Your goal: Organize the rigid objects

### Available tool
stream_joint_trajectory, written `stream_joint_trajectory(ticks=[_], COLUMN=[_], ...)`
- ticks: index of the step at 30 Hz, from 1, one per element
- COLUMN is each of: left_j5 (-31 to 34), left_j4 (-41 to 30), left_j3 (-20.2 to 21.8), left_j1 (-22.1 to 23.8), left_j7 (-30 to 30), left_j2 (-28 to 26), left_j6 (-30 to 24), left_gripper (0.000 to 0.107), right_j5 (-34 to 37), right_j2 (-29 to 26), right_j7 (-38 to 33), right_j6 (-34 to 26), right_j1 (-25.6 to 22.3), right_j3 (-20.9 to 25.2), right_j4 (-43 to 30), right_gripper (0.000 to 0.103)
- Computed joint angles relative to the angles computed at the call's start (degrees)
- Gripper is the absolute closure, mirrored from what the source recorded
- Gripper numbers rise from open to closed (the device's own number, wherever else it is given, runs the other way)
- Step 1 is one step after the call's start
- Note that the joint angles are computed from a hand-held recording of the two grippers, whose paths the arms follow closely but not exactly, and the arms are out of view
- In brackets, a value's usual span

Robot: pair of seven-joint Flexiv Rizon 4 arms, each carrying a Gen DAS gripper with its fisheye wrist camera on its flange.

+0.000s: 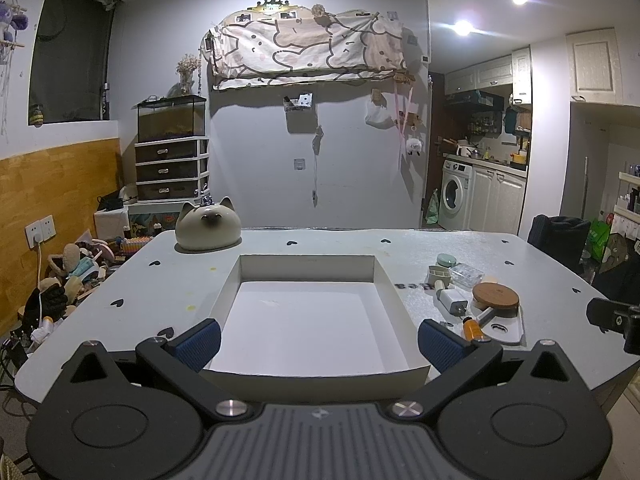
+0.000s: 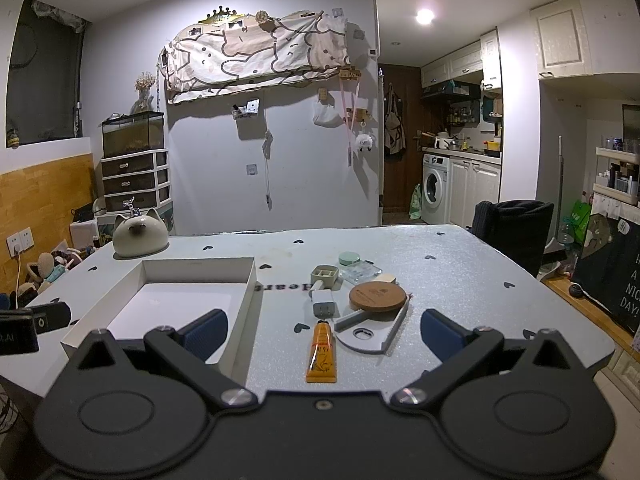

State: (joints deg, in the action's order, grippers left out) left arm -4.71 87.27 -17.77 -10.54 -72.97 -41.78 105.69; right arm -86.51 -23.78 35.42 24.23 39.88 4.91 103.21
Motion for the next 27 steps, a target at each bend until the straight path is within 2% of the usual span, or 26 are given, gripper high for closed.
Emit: stream_joint_trajectory(ticks=[20,27], left_j5=[0.0,-1.1], left_j4=[0.1,1.3], left_j3=[0.0,1.4], left_j1=[0.0,-1.6], left_j7=[-0.2,-1.1], left_j2=[0.1,0.6], left_j6=[-0.3,-0.8], left_gripper=[0.004,0.004], right_j5=[0.2,0.5], right_j2=[0.0,-0.1], right_j7=[-0.7,-0.7], right_j6=[0.3,0.1], right_j1=[-0.1,0.1], right_j3=[-0.1,-0.1], right_j4=[-0.5,-0.6], right_gripper=[0.0,0.0])
